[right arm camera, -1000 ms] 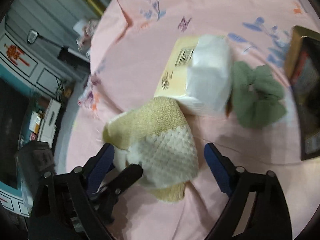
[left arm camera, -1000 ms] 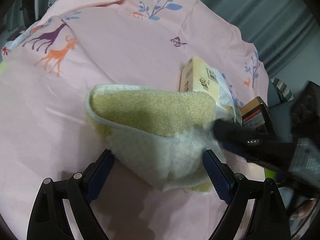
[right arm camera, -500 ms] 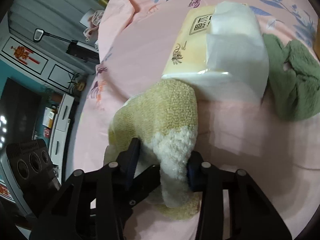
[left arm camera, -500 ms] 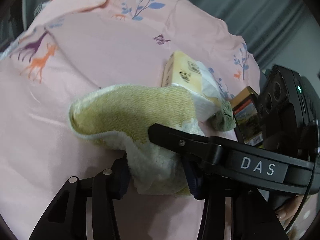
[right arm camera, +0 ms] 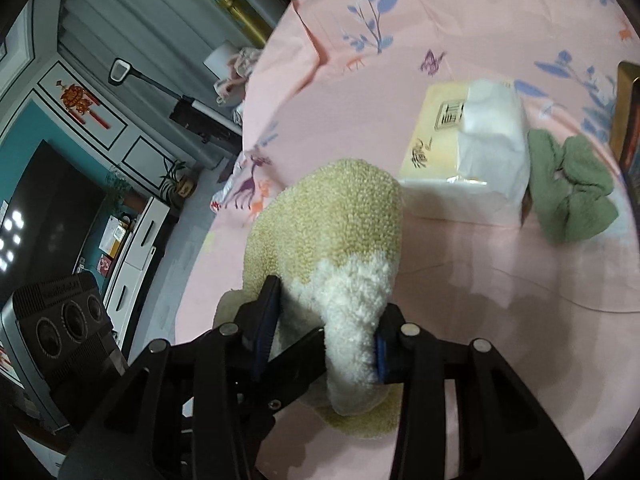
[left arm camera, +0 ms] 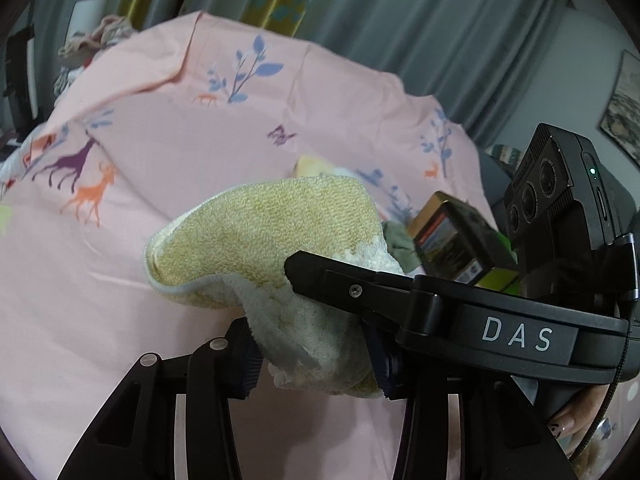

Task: Organize soft objects
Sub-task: 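Grasp the cream-and-yellow towel with the right gripper and lift it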

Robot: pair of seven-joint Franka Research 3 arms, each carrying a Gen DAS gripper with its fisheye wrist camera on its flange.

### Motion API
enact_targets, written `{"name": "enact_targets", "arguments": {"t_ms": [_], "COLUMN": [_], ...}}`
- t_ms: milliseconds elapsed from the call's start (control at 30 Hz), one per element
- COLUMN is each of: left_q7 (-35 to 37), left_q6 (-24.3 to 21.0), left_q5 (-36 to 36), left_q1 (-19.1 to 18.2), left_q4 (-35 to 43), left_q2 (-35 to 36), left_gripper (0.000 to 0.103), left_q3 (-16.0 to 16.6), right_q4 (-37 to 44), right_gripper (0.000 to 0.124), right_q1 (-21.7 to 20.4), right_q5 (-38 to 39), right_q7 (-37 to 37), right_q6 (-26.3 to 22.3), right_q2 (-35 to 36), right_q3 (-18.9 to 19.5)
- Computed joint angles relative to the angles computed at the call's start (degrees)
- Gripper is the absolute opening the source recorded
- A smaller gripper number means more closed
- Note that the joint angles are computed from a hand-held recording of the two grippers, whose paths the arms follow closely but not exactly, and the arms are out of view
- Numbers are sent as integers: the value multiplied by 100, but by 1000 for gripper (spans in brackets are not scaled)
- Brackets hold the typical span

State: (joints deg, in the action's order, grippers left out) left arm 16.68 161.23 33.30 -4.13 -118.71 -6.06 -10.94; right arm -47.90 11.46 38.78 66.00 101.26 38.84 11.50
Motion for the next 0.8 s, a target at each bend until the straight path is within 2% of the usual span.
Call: {"name": "enact_targets", "arguments": {"t_ms": [200, 367, 633, 800], "left_q7": [-142, 269, 380, 96], "left_q6": [274, 343, 130, 144], "left_q5": [412, 205, 144, 521], "left_q1": [33, -80, -231, -256], "left_q4": [1, 106, 354, 512], "left_q2": [-53, 83, 305, 380], "left_gripper": [45, 45, 45, 45], "left_q3": [-60, -55, -39, -35], "right_q4": [-1076, -1646, -1691, -1831], "right_gripper": [39, 39, 39, 39], "right_q1": [-78, -56, -156, -212], "right_q5": [165, 130, 206, 287], "right_q7": [-394, -509, -473, -606], "right_q6": [653, 1052, 1024, 1090], "right_q2": [-780, -1168, -1122, -1272], "right_q3": [-81, -230, -267, -271]}}
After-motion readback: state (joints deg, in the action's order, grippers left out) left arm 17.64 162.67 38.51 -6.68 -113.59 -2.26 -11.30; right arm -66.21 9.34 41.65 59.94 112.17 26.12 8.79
